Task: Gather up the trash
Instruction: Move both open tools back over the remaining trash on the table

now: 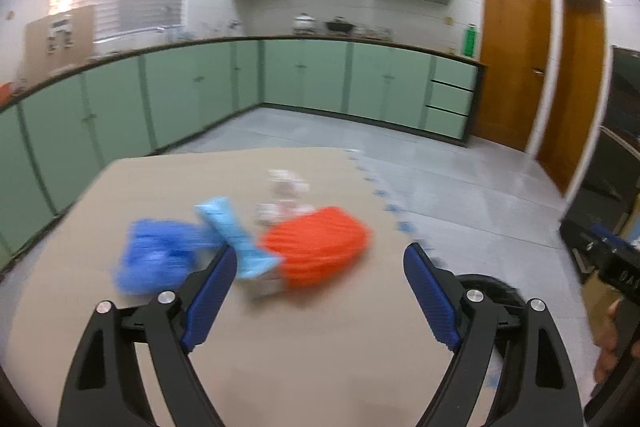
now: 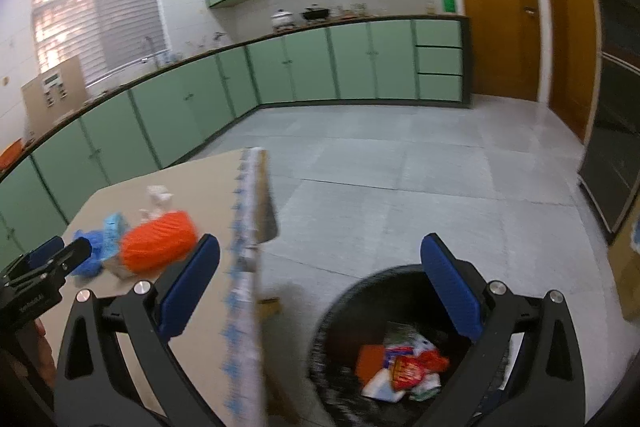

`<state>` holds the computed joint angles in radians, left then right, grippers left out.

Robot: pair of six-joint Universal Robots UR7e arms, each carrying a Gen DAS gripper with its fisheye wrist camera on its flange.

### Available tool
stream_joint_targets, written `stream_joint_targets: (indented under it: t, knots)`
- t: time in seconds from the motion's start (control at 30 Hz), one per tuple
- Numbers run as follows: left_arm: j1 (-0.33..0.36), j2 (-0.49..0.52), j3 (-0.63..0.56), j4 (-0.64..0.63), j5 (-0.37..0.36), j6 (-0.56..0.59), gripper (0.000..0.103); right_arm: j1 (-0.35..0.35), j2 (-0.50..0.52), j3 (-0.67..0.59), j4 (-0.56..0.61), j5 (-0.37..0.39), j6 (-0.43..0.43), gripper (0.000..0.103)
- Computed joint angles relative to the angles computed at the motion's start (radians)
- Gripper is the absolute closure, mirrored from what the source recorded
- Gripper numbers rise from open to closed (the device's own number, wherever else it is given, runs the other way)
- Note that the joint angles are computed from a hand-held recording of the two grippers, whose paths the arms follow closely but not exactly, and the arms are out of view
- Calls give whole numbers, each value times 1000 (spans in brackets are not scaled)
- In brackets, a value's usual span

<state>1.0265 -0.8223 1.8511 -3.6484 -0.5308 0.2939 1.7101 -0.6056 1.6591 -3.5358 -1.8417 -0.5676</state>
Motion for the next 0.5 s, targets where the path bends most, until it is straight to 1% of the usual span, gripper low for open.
stream_joint_targets:
  t: [0.13,0.27,0.37,0.5]
  knots:
    - [21,-49,44,-71,56,39,19,42,57,-48,21,11,9,5]
    - [47,-65,48,-140,89,95,19,78,120,-114,61,13,7,5]
    - [73,-70,36,-160,94,112,19,100,176,-179,96,8,0,5]
    - [110,-64,6,-152,88,110,19,118,235,-259,157,-5,4,6]
